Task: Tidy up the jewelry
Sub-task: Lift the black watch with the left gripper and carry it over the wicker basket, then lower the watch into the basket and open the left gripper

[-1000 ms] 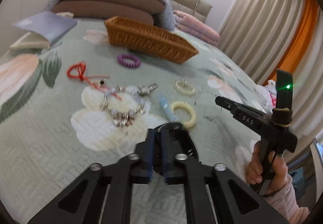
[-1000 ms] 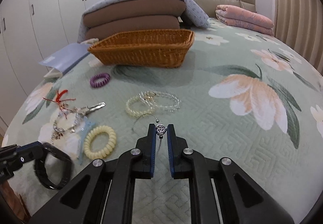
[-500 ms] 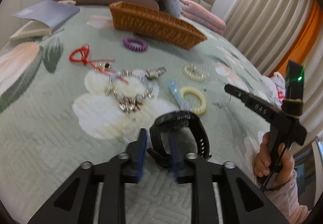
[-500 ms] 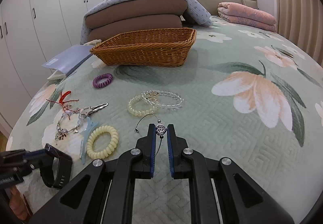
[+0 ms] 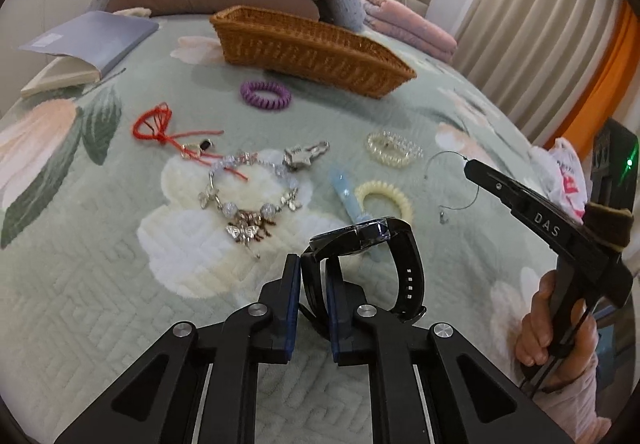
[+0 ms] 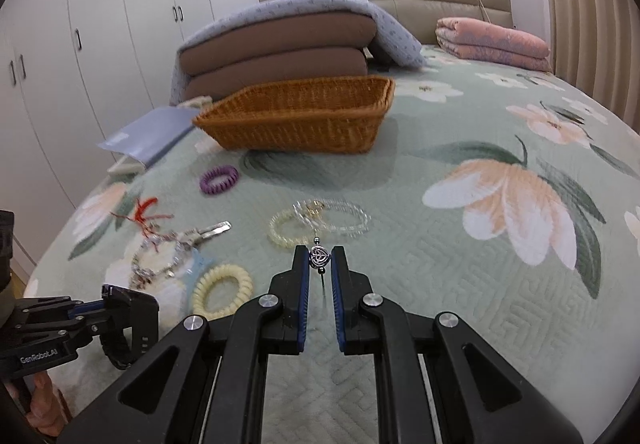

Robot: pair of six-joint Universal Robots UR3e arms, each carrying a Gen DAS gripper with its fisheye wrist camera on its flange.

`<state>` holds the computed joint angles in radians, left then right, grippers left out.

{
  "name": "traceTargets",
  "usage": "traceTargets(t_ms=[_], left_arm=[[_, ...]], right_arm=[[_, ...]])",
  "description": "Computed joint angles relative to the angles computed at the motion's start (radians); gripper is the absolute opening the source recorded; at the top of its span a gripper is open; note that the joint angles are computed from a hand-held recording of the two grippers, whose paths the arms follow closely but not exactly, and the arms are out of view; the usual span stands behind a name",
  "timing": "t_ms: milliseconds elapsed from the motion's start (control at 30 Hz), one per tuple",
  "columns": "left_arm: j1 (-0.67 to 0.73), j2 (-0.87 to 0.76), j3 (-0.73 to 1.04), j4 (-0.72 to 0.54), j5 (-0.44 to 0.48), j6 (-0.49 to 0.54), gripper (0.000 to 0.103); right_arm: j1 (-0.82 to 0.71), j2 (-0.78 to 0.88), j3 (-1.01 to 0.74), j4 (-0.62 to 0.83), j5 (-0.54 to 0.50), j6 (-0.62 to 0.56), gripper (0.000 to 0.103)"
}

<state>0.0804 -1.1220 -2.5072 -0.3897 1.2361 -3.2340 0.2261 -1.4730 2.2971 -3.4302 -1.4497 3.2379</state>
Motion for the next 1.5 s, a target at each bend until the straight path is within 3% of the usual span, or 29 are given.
traceTargets(t_ms=[300, 433, 533, 700, 1033, 1133, 1333, 1400, 1467, 1500], left_arm=[[0.03, 0.033, 0.071, -0.038, -0.016, 0.0, 0.012], [0.027, -0.034, 0.178, -0.023, -0.009, -0.006, 0.012], [0.042, -0.141, 0.294, 0.011, -0.019, -0.01, 0.012], [0.029, -0.383, 0.557, 0.072, 0.008, -0.028, 0.012], [0.008, -0.994, 1.201, 0.039, 0.004, -0.11, 0.012], [0.006, -1.105, 1.309, -0.013, 0.015, -0.109, 0.012], [-0.003, -1.14, 1.332, -0.025, 0.039, -0.092, 0.016], [0.004, -1.125, 1.311, -0.01, 0.021, -0.104, 0.02], [0.012, -1.108, 1.277, 0.028, 0.014, -0.107, 0.032], [0.012, -1.099, 1.264, 0.043, 0.02, -0.111, 0.038]], right_arm=[[-0.025, -0.066, -0.04, 0.055, 0.036, 0.013, 0.013], [-0.073, -0.074, -0.143, 0.141, 0.128, 0.008, 0.013], [-0.092, -0.035, -0.271, 0.209, 0.164, 0.009, 0.013], [-0.067, 0.122, -0.59, 0.313, 0.121, -0.012, 0.013], [-0.065, 0.64, -1.249, 0.481, 0.148, 0.058, 0.013], [-0.066, 0.696, -1.291, 0.514, 0.131, 0.043, 0.013], [-0.078, 0.714, -1.298, 0.525, 0.132, 0.043, 0.014], [-0.079, 0.707, -1.283, 0.518, 0.138, 0.043, 0.024], [-0.083, 0.696, -1.252, 0.484, 0.143, 0.051, 0.041], [-0.084, 0.687, -1.23, 0.462, 0.138, 0.052, 0.044]])
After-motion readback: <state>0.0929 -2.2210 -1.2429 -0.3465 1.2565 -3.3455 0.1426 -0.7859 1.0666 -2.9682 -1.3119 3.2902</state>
